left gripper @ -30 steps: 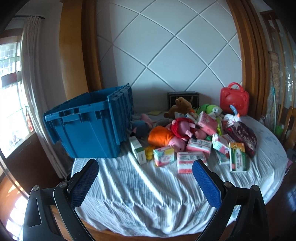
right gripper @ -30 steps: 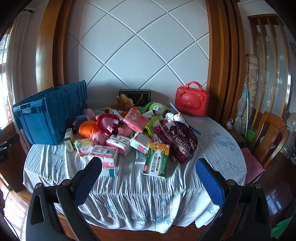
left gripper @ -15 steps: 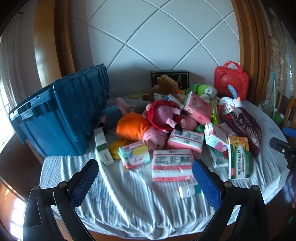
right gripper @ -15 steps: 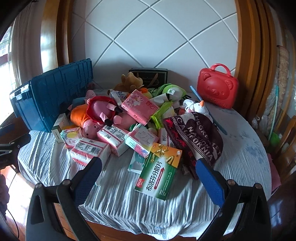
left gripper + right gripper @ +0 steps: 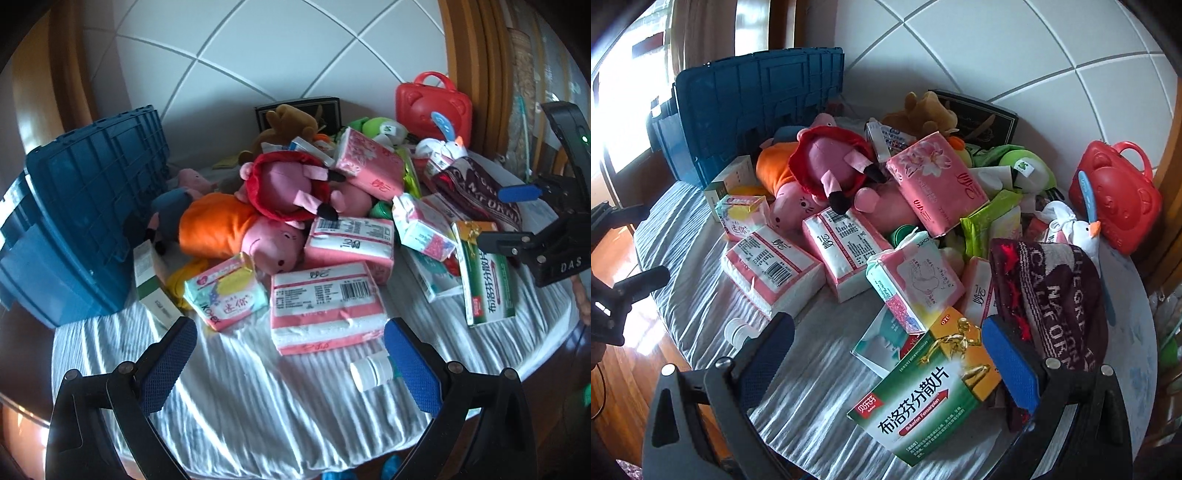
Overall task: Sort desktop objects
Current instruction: 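Reach both grippers into the pile and grasp a pink tissue pack each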
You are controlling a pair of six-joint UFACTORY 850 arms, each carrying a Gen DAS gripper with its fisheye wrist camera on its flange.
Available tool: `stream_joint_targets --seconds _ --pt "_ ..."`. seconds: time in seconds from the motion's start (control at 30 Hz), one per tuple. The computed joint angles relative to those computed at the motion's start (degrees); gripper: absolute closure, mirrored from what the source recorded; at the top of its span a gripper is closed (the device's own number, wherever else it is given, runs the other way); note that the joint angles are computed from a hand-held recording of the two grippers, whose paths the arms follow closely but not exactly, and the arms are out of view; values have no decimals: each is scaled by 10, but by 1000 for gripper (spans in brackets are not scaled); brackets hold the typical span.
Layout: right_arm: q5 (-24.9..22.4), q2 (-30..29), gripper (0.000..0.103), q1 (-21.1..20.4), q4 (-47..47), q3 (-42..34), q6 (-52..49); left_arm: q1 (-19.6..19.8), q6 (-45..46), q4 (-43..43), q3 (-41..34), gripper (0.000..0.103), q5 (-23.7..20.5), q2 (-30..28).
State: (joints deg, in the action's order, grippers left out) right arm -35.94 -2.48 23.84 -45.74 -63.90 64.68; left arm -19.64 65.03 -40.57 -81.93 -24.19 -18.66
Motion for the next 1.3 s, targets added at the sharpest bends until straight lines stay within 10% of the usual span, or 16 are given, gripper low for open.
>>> stream_joint_targets --seconds 0.37,0.77,1.3 --pt "-21 -68 0 -38 79 -57 -91 11 193 -4 -143 1 -170 -115" --pt "-39 -125 0 -85 200 -115 -406 -24 448 74 -262 1 -295 -207" --pt "-26 -188 0 -145 360 -140 -669 -52 436 225 -455 1 -416 -352"
